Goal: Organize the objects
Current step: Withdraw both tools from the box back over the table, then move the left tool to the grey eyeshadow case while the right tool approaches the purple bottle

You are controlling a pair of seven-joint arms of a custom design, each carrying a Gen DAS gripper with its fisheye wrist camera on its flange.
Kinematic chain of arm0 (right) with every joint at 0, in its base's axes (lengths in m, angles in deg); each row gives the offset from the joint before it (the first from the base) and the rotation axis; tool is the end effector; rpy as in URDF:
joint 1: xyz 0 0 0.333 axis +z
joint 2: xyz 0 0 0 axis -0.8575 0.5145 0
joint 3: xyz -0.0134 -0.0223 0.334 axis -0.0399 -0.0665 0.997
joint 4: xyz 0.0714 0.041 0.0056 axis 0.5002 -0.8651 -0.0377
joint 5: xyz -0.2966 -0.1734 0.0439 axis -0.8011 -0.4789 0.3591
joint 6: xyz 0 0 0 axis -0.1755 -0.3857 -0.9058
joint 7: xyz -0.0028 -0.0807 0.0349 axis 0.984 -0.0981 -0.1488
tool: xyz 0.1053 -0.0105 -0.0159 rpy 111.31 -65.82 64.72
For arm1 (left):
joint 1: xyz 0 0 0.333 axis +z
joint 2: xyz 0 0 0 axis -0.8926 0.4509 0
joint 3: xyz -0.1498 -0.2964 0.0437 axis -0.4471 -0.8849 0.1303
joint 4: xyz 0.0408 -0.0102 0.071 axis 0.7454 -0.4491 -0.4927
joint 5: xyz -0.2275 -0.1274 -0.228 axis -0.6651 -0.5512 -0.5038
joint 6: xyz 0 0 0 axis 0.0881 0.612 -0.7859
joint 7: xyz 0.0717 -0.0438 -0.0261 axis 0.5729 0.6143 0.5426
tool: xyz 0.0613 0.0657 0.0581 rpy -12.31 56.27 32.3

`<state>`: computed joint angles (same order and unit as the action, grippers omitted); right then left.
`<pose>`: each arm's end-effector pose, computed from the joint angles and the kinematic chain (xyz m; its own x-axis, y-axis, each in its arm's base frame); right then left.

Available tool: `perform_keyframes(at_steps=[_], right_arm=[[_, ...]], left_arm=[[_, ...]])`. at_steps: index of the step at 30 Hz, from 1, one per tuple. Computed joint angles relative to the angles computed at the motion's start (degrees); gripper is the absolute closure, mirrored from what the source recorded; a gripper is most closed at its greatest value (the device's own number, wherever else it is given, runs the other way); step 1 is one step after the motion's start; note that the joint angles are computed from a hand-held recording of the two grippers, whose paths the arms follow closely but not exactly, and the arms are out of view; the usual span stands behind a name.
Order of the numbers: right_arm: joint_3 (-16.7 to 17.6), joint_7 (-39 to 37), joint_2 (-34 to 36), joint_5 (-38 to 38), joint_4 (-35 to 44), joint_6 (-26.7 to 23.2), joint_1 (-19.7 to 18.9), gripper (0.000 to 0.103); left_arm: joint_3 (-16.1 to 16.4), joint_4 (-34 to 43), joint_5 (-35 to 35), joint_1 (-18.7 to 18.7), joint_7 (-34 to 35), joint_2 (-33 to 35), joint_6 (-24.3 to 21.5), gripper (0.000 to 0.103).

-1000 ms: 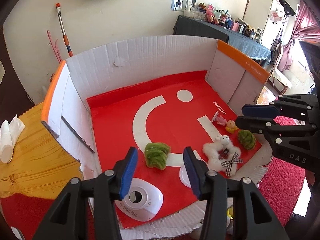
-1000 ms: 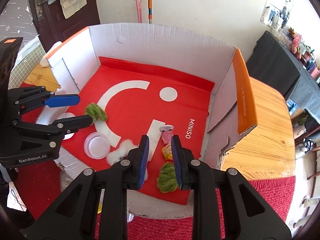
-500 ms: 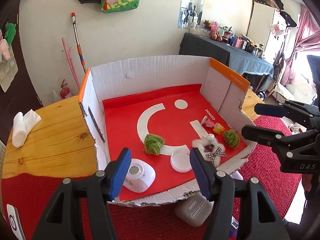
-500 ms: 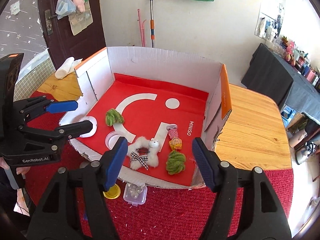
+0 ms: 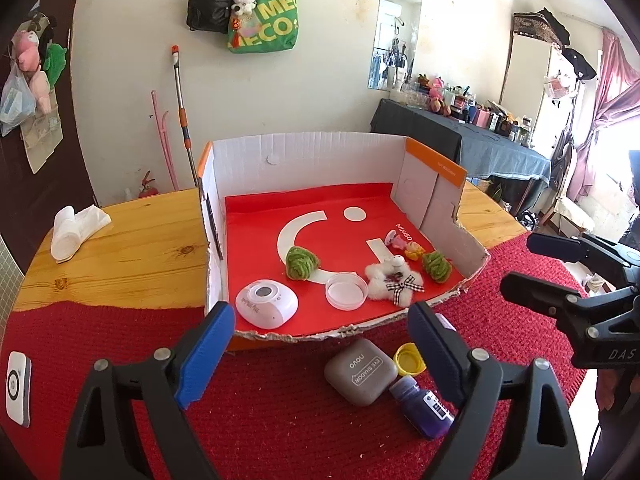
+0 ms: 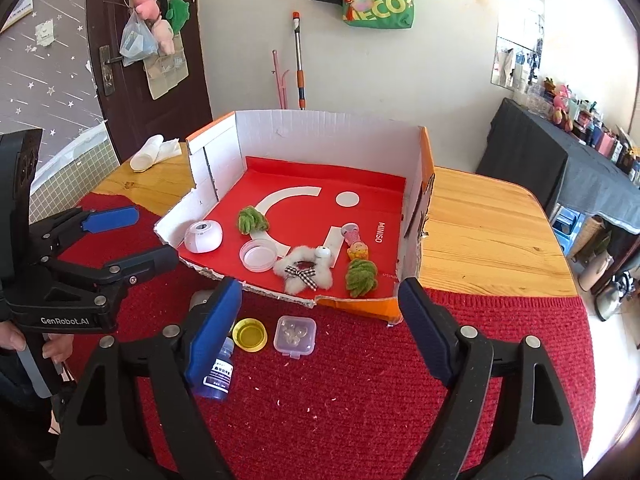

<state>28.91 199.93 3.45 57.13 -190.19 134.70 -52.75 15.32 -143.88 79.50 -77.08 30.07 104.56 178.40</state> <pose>0.5327 0.0779 0.5400 0.0261 -0.9992 -0.0315 -0.6660 0.0061 -0.7460 0.6012 -0.2917 0.5090 -0.4687 -0.8797 0.0801 -0.5919 0.2454 -0.7677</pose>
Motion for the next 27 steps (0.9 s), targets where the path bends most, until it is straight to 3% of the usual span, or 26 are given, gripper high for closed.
perform_keyframes(at_steps=[6,11,15,27], right_arm=[[0.92,11.95,-1.23,-10.78,-3.91,3.35,-1.95,0.019],[1.07,20.98,-0.04,-18.56,-4.99,4.25,-2.85,0.018],[0.19,20.07,1.3,-15.91,-5.99,5.26,-1.51,0.018],[-1.35,17.97,2.2,-12.47,-6.65,5.24,0.57,0.018]], left_arm=[[0.46,-6.24,0.01,-0.39,-1.74,-2.47,3.44,0.007],[4.88,-9.97,3.19,-3.71,-7.02,-3.35,5.57,0.007],[1.69,-11.01,2.02,-0.81,-6.51,-2.9,4.37,0.007],[1.44,-10.68,2.28,-0.35,-6.8,-1.88,2.87,0.007]])
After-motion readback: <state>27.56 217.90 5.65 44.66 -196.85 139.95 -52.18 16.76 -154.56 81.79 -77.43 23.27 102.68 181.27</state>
